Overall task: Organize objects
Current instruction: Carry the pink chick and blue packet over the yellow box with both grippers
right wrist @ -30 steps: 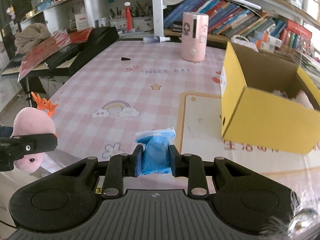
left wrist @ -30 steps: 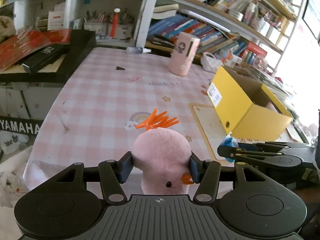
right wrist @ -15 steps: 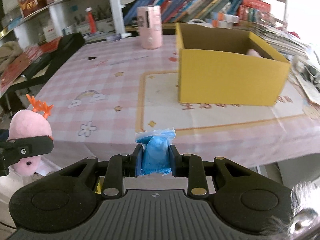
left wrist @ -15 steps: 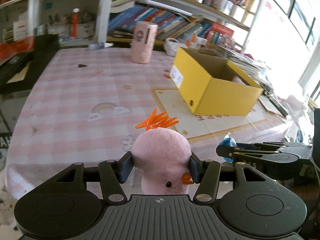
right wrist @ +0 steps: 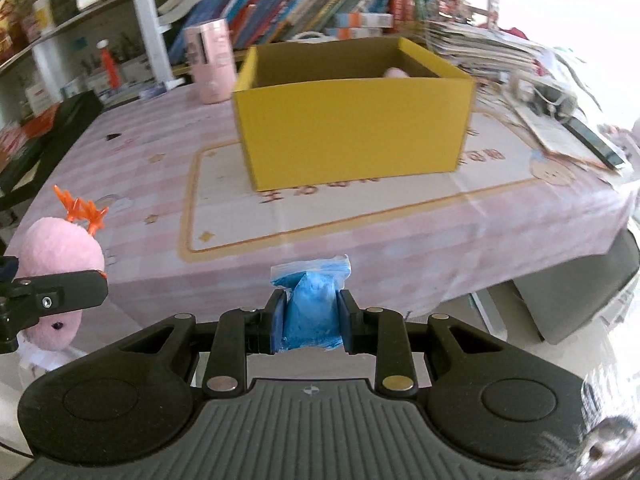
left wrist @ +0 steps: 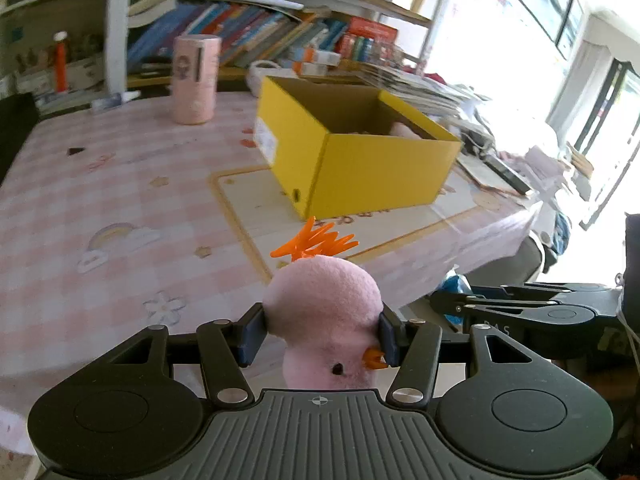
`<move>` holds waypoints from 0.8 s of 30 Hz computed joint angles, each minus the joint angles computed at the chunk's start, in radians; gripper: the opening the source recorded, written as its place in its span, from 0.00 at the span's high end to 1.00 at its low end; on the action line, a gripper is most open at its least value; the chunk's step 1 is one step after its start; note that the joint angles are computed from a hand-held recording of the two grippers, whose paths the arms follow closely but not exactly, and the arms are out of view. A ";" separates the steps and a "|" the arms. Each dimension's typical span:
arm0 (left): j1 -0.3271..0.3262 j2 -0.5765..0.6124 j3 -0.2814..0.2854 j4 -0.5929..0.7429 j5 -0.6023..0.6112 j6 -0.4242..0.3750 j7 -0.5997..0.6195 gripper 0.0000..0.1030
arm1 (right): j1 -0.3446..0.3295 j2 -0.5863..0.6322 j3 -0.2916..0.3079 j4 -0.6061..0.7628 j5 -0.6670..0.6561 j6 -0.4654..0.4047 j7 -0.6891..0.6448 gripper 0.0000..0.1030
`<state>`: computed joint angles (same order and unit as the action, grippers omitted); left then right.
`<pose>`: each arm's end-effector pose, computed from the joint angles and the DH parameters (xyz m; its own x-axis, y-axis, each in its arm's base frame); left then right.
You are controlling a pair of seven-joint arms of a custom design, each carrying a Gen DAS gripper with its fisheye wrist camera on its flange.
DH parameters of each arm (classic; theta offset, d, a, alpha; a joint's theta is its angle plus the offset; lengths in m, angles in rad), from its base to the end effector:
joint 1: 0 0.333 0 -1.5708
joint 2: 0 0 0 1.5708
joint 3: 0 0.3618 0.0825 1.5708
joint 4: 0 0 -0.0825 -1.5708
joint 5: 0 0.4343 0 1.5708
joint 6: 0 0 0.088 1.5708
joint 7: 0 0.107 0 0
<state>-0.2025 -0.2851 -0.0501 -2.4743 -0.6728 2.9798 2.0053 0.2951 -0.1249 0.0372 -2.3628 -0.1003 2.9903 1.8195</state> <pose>0.5026 -0.0862 0.4942 -0.1594 -0.9621 0.2215 -0.7104 -0.0440 -0.7024 0.5327 0.1919 0.4800 0.2100 -0.9739 -0.0864 -0.7281 -0.0968 -0.6786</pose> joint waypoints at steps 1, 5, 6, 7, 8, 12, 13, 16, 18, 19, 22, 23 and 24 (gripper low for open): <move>-0.009 0.010 0.003 0.011 -0.004 -0.003 0.010 0.46 | -0.006 0.000 -0.002 0.000 -0.004 -0.002 0.006 0.75; -0.016 0.046 -0.005 0.050 -0.011 -0.011 0.035 0.46 | -0.018 0.011 -0.017 0.014 0.013 -0.011 0.000 0.75; -0.014 0.053 -0.010 0.058 -0.010 -0.009 0.037 0.46 | -0.019 0.016 -0.021 0.021 0.022 -0.012 -0.009 0.75; -0.011 0.062 -0.015 0.068 -0.009 -0.006 0.036 0.46 | -0.020 0.021 -0.024 0.027 0.030 -0.013 -0.018 0.75; -0.009 0.072 -0.020 0.078 -0.007 -0.003 0.034 0.46 | -0.020 0.027 -0.027 0.035 0.043 -0.012 -0.033 0.75; 0.007 0.108 -0.040 0.115 0.009 -0.002 0.017 0.46 | -0.022 0.058 -0.036 0.074 0.108 -0.024 -0.113 0.75; 0.010 0.120 -0.044 0.127 0.013 -0.003 0.015 0.46 | -0.026 0.067 -0.036 0.083 0.123 -0.027 -0.130 0.76; 0.015 0.146 -0.054 0.155 0.016 0.000 0.014 0.46 | -0.045 0.089 -0.030 0.111 0.137 -0.037 -0.148 0.76; 0.017 0.163 -0.060 0.174 0.013 0.004 0.021 0.46 | -0.057 0.103 -0.026 0.129 0.146 -0.042 -0.159 0.76; 0.017 0.172 -0.063 0.184 0.010 0.009 0.027 0.46 | -0.062 0.109 -0.024 0.137 0.153 -0.042 -0.167 0.76; 0.012 0.200 -0.069 0.218 -0.023 0.030 0.066 0.46 | -0.079 0.129 -0.020 0.163 0.162 -0.030 -0.194 0.76; 0.012 0.209 -0.071 0.229 -0.038 0.039 0.082 0.46 | -0.085 0.136 -0.018 0.173 0.165 -0.021 -0.205 0.76; 0.013 0.219 -0.075 0.242 -0.045 0.048 0.091 0.46 | -0.090 0.143 -0.015 0.183 0.174 -0.011 -0.222 0.76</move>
